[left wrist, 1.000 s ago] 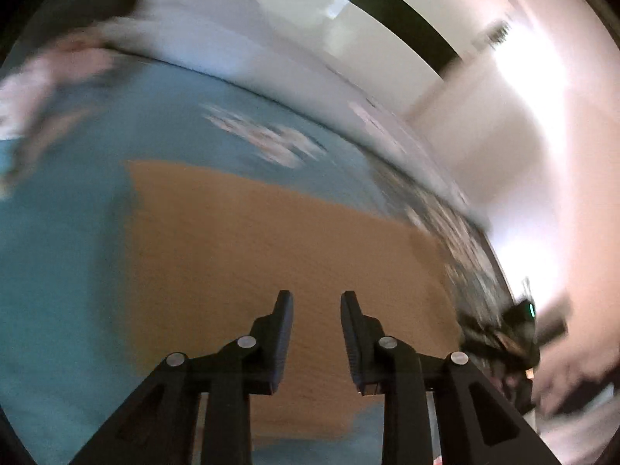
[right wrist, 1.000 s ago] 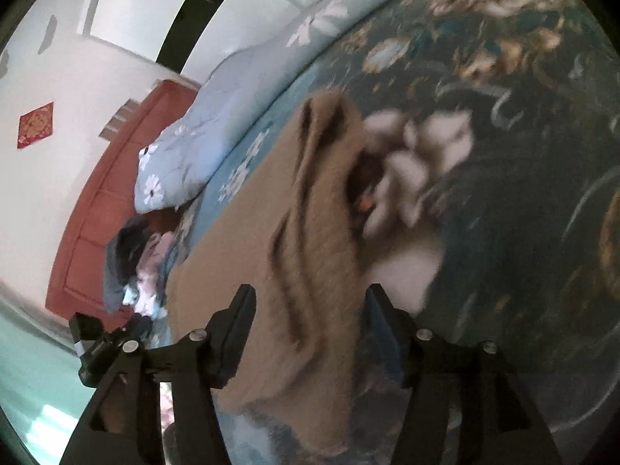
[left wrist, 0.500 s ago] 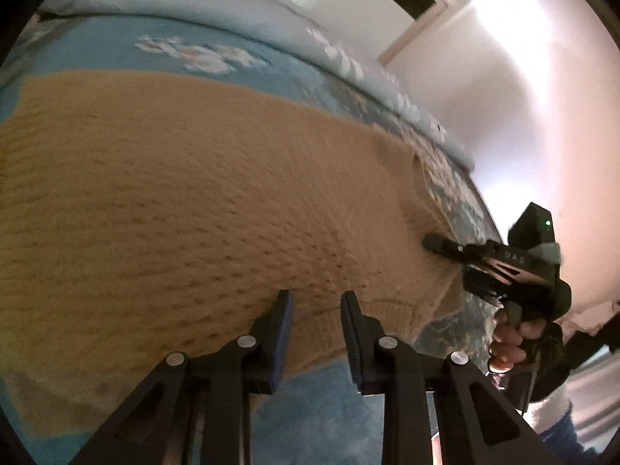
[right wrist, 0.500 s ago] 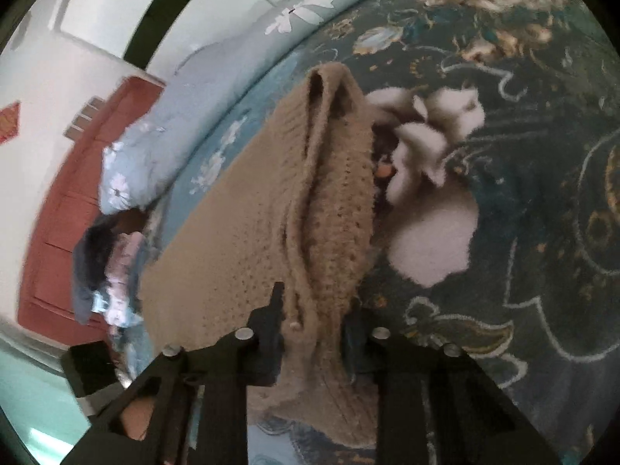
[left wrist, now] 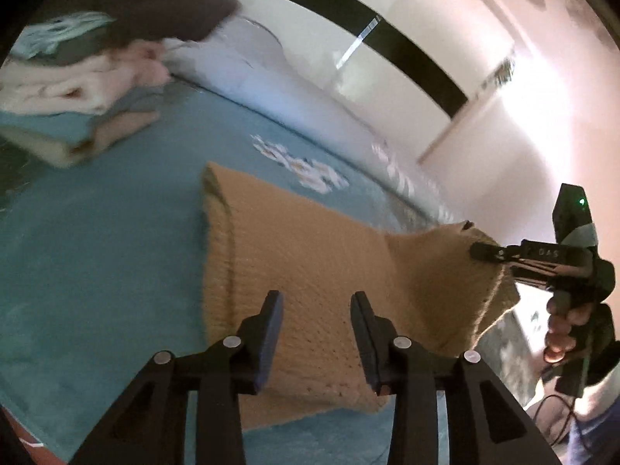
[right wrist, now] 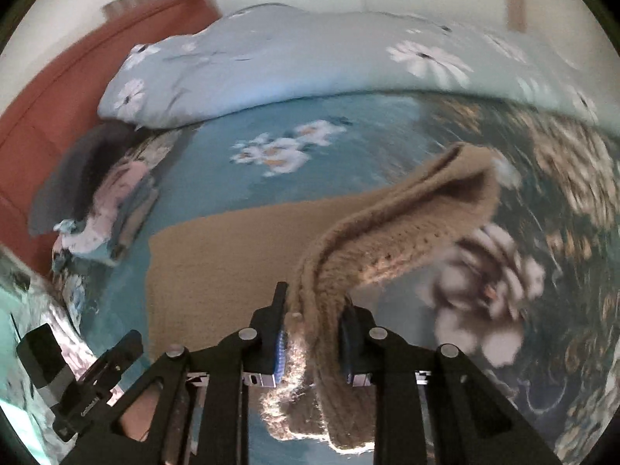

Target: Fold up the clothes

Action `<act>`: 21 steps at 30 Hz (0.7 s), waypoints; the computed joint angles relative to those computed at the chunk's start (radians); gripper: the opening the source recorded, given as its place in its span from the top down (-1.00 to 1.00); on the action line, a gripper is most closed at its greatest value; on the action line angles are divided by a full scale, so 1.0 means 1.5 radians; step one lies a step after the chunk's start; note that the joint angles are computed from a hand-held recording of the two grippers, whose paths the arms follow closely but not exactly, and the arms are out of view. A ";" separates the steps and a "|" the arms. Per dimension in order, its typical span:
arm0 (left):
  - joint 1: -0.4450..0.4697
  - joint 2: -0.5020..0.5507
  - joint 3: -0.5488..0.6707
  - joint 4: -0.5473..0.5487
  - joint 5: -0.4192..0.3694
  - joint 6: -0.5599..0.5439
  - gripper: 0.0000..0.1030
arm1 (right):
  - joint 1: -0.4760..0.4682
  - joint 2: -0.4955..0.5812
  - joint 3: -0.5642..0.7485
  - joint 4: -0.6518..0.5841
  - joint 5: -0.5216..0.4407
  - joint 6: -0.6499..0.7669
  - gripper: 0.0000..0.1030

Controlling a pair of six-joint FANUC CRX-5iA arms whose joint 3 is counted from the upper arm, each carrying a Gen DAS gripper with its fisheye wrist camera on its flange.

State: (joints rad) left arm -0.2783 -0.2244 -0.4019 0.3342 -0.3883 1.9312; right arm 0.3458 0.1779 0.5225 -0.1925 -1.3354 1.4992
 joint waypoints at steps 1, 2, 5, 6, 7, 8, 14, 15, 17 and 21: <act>0.008 -0.013 -0.011 -0.002 0.005 0.002 0.14 | 0.019 -0.001 0.001 0.011 0.004 0.002 0.55; 0.016 -0.023 -0.015 -0.018 0.004 0.018 0.13 | 0.044 -0.007 -0.006 0.027 0.010 0.009 0.55; 0.040 -0.050 -0.076 0.068 0.046 -0.024 0.09 | 0.115 -0.018 -0.026 0.069 0.023 0.033 0.55; 0.044 -0.057 -0.101 0.111 0.063 -0.046 0.08 | 0.135 -0.023 -0.036 0.071 0.026 0.045 0.55; 0.050 -0.064 -0.114 0.124 0.067 -0.050 0.07 | 0.156 -0.028 -0.046 0.073 0.029 0.057 0.55; 0.055 -0.072 -0.124 0.130 0.067 -0.050 0.07 | 0.169 -0.028 -0.053 0.071 0.030 0.066 0.55; 0.093 -0.117 -0.175 0.140 0.051 -0.037 0.03 | 0.241 0.018 -0.087 0.087 -0.001 0.056 0.55; 0.098 -0.127 -0.190 0.163 0.052 -0.055 0.02 | 0.251 0.020 -0.099 0.098 0.005 0.049 0.54; 0.103 -0.134 -0.212 0.202 0.057 -0.083 0.00 | 0.266 0.013 -0.124 0.118 0.019 0.041 0.49; 0.126 -0.125 -0.198 0.162 0.022 -0.044 -0.02 | 0.274 -0.005 -0.137 0.101 0.025 0.071 0.28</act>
